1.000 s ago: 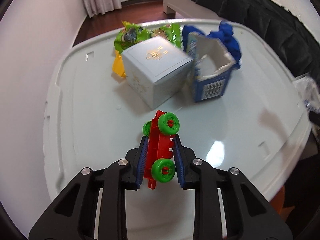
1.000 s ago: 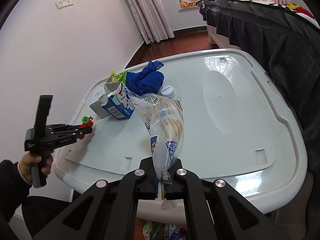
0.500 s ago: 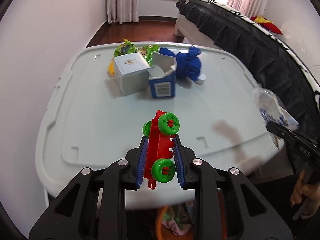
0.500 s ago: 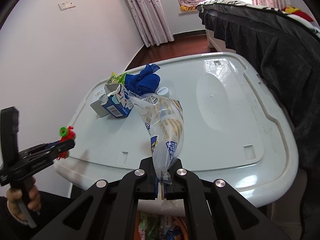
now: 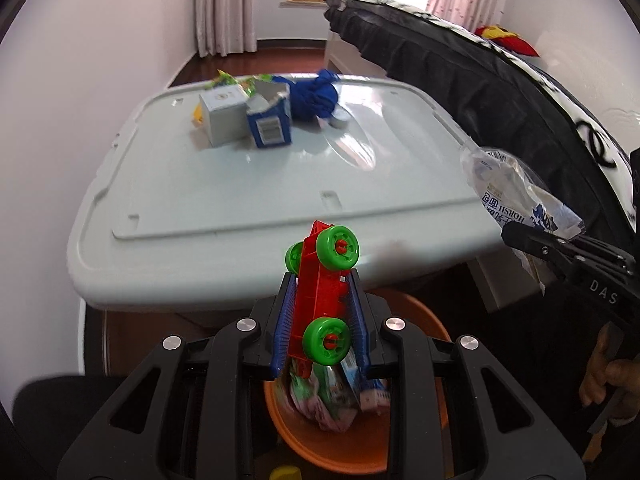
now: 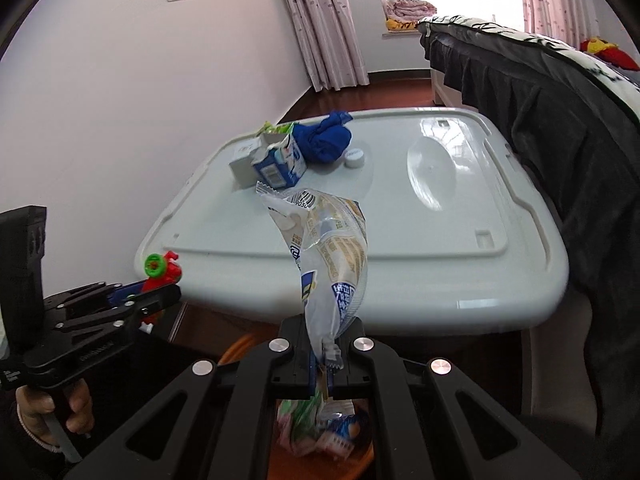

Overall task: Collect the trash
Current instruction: 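Lower the clear bag and red toy car into the orange bin and release both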

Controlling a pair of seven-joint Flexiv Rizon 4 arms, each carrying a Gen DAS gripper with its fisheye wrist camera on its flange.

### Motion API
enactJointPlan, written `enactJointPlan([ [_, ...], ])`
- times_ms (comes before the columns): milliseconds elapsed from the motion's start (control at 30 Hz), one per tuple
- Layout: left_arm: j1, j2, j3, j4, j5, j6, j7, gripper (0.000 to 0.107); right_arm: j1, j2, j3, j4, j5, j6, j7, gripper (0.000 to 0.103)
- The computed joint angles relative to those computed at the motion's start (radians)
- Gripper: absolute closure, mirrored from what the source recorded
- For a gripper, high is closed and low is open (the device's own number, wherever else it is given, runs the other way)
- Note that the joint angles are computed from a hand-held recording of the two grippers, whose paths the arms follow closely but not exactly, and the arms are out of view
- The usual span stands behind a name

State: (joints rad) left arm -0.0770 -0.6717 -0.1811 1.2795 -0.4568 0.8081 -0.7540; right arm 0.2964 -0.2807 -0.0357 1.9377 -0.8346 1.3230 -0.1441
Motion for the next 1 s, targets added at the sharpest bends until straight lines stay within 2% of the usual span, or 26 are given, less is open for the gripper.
enactJointPlan([
  [200, 0.020, 0.058, 0.004, 0.125, -0.009, 0.004, 0.047, 0.082, 0.015, 0.060, 0.041, 0.075, -0.019, -0.038, 0.059, 0.100],
  [367, 0.021, 0.079, 0.022, 0.189, 0.000, -0.016, 0.052, 0.082, 0.012, 0.058, 0.097, 0.108, 0.076, -0.056, 0.021, 0.100],
  [567, 0.018, 0.057, 0.030, 0.167, 0.016, -0.065, 0.037, 0.082, 0.022, 0.018, 0.137, 0.078, 0.246, -0.097, -0.102, 0.100],
  [767, -0.005, 0.015, 0.065, 0.112, 0.089, -0.146, -0.027, 0.082, 0.029, -0.029, 0.168, 0.022, 0.408, -0.148, -0.252, 0.099],
  [1000, -0.004, -0.004, 0.065, 0.085, 0.115, -0.173, -0.054, 0.082, 0.046, -0.042, 0.157, 0.005, 0.477, -0.154, -0.307, 0.099],
])
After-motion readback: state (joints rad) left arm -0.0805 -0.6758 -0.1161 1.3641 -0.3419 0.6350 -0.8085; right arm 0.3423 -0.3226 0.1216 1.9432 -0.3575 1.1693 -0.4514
